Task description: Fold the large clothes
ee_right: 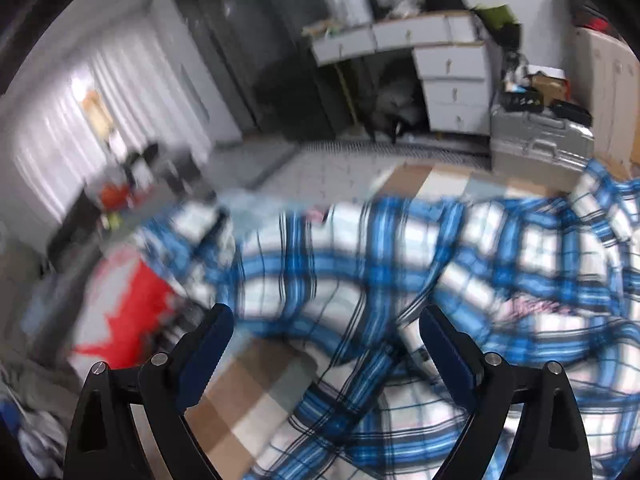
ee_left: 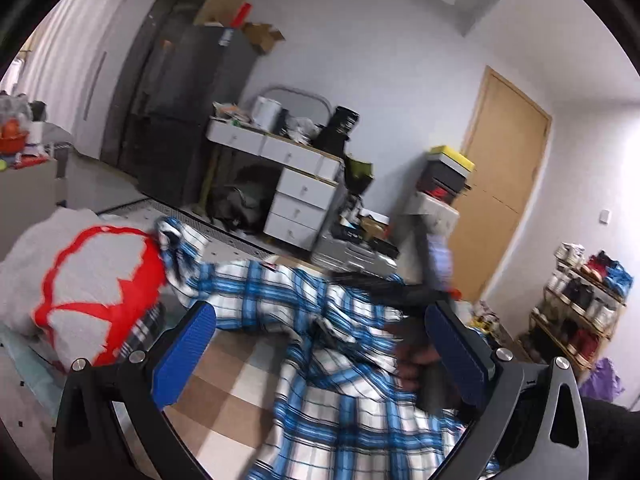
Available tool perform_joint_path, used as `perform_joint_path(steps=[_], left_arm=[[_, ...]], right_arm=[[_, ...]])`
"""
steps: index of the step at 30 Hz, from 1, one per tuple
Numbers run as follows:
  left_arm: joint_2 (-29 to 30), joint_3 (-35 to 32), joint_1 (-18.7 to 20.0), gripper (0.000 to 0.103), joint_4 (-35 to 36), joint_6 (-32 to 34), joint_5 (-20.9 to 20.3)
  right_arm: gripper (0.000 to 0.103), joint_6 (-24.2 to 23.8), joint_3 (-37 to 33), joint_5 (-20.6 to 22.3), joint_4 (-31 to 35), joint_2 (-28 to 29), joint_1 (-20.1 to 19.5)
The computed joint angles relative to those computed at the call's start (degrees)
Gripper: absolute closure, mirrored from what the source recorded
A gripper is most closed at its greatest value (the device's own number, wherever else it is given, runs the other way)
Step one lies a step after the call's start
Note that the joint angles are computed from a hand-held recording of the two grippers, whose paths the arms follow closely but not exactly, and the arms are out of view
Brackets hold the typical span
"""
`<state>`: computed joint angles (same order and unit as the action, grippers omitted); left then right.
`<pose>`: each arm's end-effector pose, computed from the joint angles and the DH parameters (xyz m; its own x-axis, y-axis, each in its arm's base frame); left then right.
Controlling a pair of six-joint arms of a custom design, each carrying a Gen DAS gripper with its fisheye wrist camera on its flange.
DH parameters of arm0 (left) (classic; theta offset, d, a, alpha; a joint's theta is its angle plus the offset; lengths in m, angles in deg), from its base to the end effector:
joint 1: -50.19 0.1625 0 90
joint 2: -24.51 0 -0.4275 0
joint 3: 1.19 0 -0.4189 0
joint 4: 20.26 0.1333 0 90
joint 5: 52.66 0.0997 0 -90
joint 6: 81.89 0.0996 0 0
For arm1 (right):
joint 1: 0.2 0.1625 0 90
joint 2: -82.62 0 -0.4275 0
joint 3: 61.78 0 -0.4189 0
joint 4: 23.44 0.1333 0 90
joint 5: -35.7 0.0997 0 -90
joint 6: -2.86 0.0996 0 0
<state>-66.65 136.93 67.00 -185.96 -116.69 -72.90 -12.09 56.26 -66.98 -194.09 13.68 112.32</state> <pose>-0.2994 -0.3273 0.3015 -0.9158 0.0201 -0.4011 0.3857 0.3228 -0.8643 0.3188 -0.4780 0.2142 -0.8290 -0.4616 0.3157 -0.5592 0.6915 -0.4573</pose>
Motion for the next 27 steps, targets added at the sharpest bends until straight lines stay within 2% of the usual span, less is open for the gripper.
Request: perform_joint_path(steps=[3, 6, 8, 9, 10, 13, 15, 17, 18, 19, 20, 21, 24, 27], left_arm=[[0.23, -1.78, 2.88, 0.001, 5.54, -2.41, -2.98], [1.76, -4.61, 6.31, 0.001, 12.07, -2.67, -7.01], [4.53, -6.89, 8.34, 0.001, 13.10, 0.16, -7.67], [6.19, -8.74, 9.39, 0.001, 15.01, 1.60, -8.10], [7.81, -10.96, 10.63, 0.001, 17.47, 2.41, -8.80], [14.66, -20.44, 15.52, 0.001, 26.52, 8.86, -14.89], [20.63, -28.16, 18.59, 0.001, 34.95, 9.81, -15.45], [25.89, -34.90, 22.05, 0.001, 37.60, 11.95, -18.43], [28.03, -38.31, 23.52, 0.001, 41.10, 13.04, -20.72], [30.29, -41.43, 24.83, 0.001, 43.50, 14.16, -21.98], [32.50, -43.90, 26.03, 0.001, 43.57, 15.58, -22.16], [33.64, -45.35, 26.87, 0.001, 43.67, 16.58, -23.12], [37.42, -52.04, 30.01, 0.001, 49.43, 15.99, -28.68], [39.37, -55.49, 31.66, 0.003, 51.66, 14.43, -31.51]], right_arm=[[0.004, 2.75, 2.43, -0.67, -0.89, -6.96, -2.36], [0.000, 8.41, 6.32, -4.89, 0.49, -15.45, -5.05], [0.000, 11.39, 8.46, -5.30, 4.55, -21.17, -6.89], [0.000, 13.33, 10.94, -4.79, 6.94, -25.87, -8.11], [0.000, 14.67, 14.08, -2.39, 8.41, -31.19, -9.64], [0.000, 17.58, 22.31, 3.13, 8.39, -43.66, -11.19], [0.000, 20.10, 28.90, 6.62, 7.96, -52.67, -11.70], [0.000, 21.46, 32.79, 11.48, 10.20, -59.01, -12.98], [0.000, 20.74, 34.98, 15.80, 12.62, -63.18, -14.83], [0.000, 20.01, 36.22, 17.72, 13.81, -64.95, -15.74], [0.000, 19.17, 36.75, 17.25, 15.06, -65.48, -15.58], [0.000, 18.45, 36.76, 15.26, 14.65, -64.26, -13.98], [0.000, 14.40, 36.68, 16.17, 13.05, -62.24, -13.49], [0.000, 13.14, 36.79, 20.06, 16.70, -64.10, -16.42]])
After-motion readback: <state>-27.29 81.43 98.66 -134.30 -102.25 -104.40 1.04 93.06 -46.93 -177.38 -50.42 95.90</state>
